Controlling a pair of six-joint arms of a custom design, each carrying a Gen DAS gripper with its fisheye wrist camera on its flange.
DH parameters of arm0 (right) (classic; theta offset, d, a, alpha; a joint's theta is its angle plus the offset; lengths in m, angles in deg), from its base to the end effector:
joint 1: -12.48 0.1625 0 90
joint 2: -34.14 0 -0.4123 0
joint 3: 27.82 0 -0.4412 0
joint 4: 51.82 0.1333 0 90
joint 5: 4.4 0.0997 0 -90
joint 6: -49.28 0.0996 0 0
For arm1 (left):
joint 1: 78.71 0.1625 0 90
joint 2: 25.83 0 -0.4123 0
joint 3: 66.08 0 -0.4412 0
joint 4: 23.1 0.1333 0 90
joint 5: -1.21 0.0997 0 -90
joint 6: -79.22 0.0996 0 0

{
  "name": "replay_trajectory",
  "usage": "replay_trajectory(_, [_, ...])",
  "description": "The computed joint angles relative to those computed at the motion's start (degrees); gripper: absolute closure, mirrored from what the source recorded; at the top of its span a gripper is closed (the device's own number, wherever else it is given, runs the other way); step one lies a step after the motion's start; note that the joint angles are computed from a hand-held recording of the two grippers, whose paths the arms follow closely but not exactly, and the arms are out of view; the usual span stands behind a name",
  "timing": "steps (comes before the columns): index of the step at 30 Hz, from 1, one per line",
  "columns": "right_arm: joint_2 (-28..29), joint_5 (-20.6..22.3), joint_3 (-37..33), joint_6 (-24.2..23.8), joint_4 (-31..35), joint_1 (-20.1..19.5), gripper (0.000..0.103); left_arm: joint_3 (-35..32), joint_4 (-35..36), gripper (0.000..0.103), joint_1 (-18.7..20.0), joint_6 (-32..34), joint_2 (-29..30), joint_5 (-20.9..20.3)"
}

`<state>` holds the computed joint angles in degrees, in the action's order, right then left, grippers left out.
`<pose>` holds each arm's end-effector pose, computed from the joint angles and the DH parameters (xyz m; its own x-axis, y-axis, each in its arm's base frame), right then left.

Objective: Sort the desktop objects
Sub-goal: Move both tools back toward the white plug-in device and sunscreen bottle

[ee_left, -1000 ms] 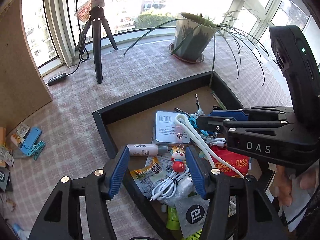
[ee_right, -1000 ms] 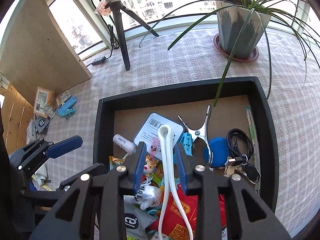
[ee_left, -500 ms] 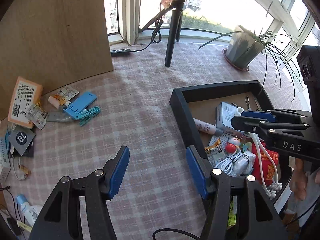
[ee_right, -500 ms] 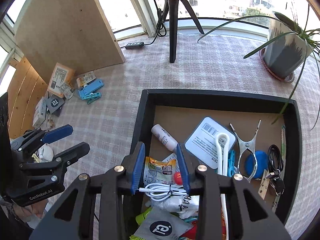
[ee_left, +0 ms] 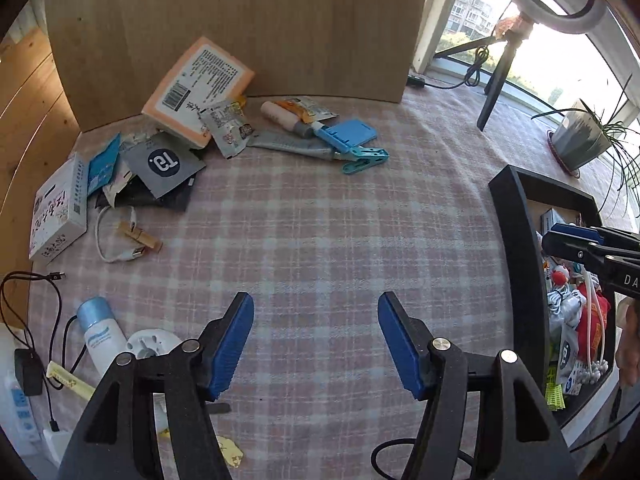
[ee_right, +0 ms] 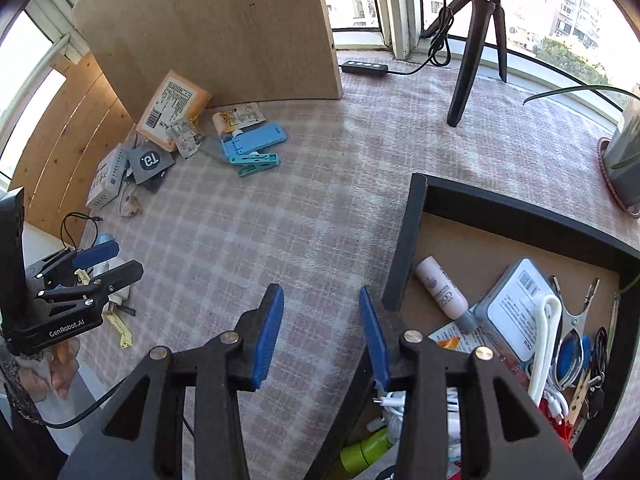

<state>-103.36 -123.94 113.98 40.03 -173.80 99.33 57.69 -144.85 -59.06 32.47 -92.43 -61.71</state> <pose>0.0695 -0.2687 0.3775 -0.8528 0.1308 0.5056 -0.0896 0.9172 -0.3883 -0.3684 -0.3212 0.0473 -0.6986 0.3983 -0.5944 0.4988 0.8667 -0.0054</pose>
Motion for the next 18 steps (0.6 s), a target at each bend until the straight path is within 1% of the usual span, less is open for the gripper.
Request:
replay_trajectory(4, [3.8, 0.2, -0.2, 1.3, -0.7, 3.1, 0.064, 3.1, 3.7, 0.041, 1.5, -4.1, -6.1, 2.2])
replay_trajectory(9, [9.3, 1.9, -0.7, 4.4, -2.3, 7.5, 0.064, 7.4, 6.8, 0.041, 2.7, -7.9, -13.8, 3.2])
replay_trajectory(11, [12.6, 2.7, -1.3, 5.9, -3.2, 9.8, 0.064, 8.5, 8.0, 0.041, 2.8, -8.7, -16.4, 3.4])
replay_trajectory(14, [18.9, 3.5, -2.2, 7.5, -5.3, 13.7, 0.064, 10.0, 9.3, 0.041, 3.0, -8.9, -19.2, 2.6])
replay_trajectory(18, [27.9, 5.0, -4.1, 9.8, -7.5, 17.5, 0.064, 11.5, 8.7, 0.041, 2.9, -7.9, -20.6, 2.0])
